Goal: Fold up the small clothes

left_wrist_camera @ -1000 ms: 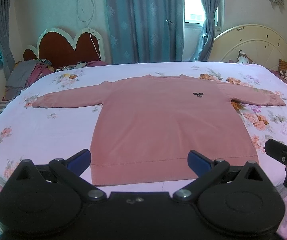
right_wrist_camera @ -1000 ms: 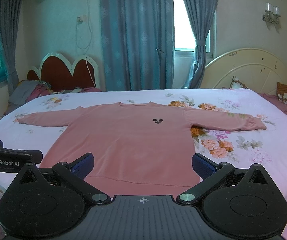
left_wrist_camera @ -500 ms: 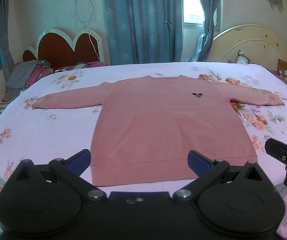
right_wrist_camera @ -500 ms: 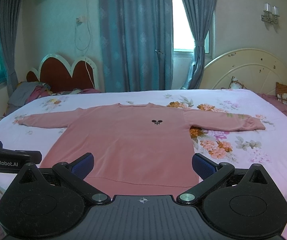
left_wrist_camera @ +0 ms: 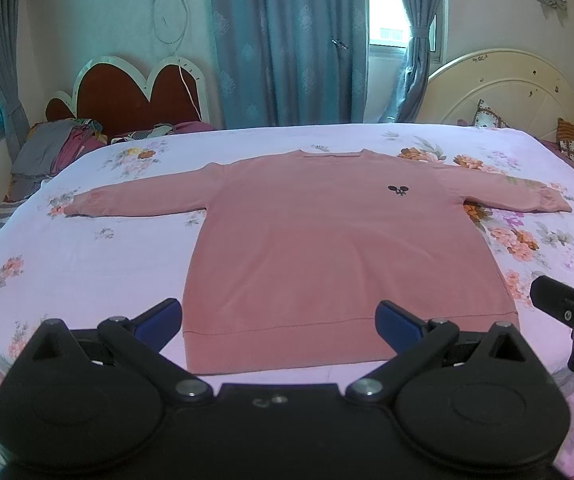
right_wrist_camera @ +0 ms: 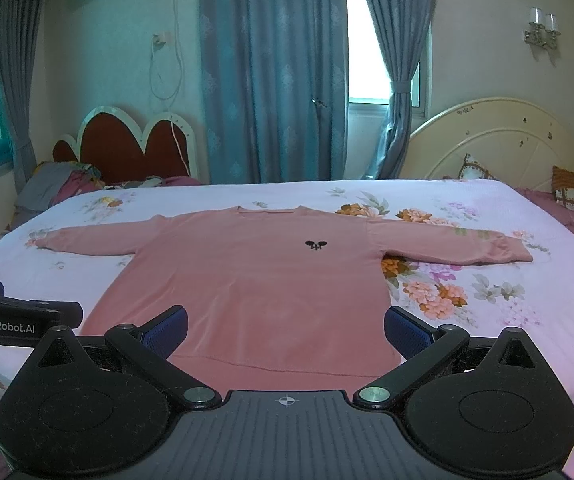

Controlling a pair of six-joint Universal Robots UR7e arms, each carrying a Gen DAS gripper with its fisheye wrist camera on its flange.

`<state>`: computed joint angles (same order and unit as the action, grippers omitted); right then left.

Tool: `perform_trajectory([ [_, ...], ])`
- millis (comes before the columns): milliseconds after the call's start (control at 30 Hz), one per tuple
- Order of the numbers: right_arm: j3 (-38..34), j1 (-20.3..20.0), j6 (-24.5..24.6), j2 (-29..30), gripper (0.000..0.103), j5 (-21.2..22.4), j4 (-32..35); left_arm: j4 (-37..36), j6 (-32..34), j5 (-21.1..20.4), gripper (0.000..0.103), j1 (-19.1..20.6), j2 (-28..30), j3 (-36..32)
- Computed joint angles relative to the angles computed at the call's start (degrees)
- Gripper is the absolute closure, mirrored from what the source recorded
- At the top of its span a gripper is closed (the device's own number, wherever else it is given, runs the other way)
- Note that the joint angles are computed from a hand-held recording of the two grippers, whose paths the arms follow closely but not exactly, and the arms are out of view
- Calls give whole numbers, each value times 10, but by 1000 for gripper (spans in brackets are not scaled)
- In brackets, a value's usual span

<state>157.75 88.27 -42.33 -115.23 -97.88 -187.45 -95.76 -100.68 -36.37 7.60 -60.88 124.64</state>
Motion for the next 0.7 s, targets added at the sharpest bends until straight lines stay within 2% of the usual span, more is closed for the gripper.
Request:
perform_trajectory([
  [200,-1,0,1,11,0,-3,-12,-6,7,1,0,5,-8,8],
  [700,-20,6,13,95,0,-27,-80,-30,40,16,0,35,-8,9],
])
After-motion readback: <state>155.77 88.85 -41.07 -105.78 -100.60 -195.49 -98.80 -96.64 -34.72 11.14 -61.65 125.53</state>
